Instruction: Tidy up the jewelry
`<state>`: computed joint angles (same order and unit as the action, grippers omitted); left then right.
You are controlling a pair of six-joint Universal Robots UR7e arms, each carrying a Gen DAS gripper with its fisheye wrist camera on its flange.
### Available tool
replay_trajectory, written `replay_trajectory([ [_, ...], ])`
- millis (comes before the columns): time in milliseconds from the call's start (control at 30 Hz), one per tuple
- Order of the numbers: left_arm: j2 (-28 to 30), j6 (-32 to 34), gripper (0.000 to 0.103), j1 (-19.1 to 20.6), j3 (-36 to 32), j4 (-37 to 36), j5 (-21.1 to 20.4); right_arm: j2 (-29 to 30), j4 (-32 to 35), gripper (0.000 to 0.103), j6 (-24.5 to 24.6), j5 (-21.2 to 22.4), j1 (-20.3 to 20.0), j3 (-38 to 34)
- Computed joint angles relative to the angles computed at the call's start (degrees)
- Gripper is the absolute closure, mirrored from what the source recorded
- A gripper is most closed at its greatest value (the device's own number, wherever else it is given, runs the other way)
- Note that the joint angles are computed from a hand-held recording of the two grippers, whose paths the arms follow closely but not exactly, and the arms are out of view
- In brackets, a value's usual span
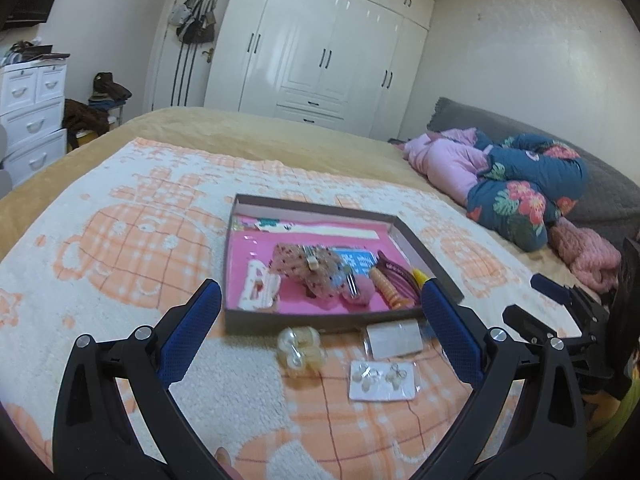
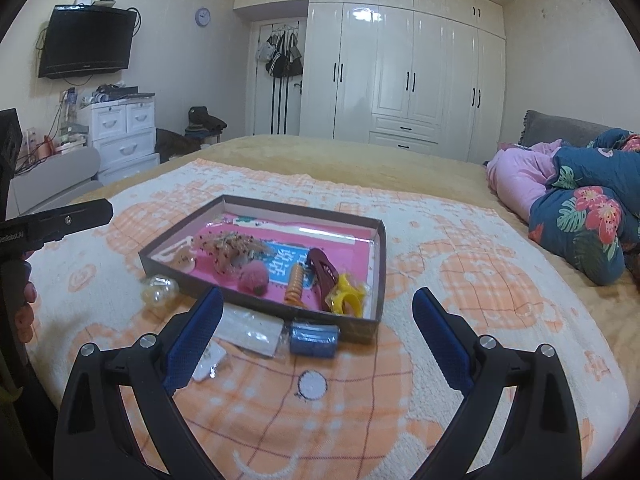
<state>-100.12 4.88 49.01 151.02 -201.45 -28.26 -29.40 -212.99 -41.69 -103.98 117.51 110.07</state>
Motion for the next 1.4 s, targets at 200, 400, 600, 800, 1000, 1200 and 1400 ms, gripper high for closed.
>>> replay_trajectory([
  [200,-0.30,-3.64,0.011,-0.28,1.32,5.17,-0.17,-0.39,1.07,0.010,-0.18,-0.13,-0.82,0.86],
  [400,1.20,-6.19,0.011,0.64,1.46,9.56,-1.40,-0.31,2.21,0.010,0.45,-0.50,-1.86,0.85],
  [600,5.01,-7.12,0.012,2.22,1.02,11.33,-3.41,0.07,2.93,0.010,0.70,-1.48,-3.00,0.21],
  [800,8.19,-7.21,0.011,4.47,-0.05,12.11,-4.96,1.02,5.06,0.010,0.41,-2.54,-4.08,-1.11],
  [1000,10.83,-7.51,0.011,6.55,-1.07,12.99,-6.47,1.60,10.03,0.010,2.15,-2.28,-5.00,-3.02],
  [1200,13.61,-6.44,0.012,8.52,-2.22,12.07,-8.14,2.29,16.99,0.010,4.59,-1.96,-5.08,-6.81],
  [1400,14.99,-6.33,0.014,10.15,-3.33,12.04,-9.11,3.44,24.85,0.023,6.86,-1.07,-4.91,-10.90],
])
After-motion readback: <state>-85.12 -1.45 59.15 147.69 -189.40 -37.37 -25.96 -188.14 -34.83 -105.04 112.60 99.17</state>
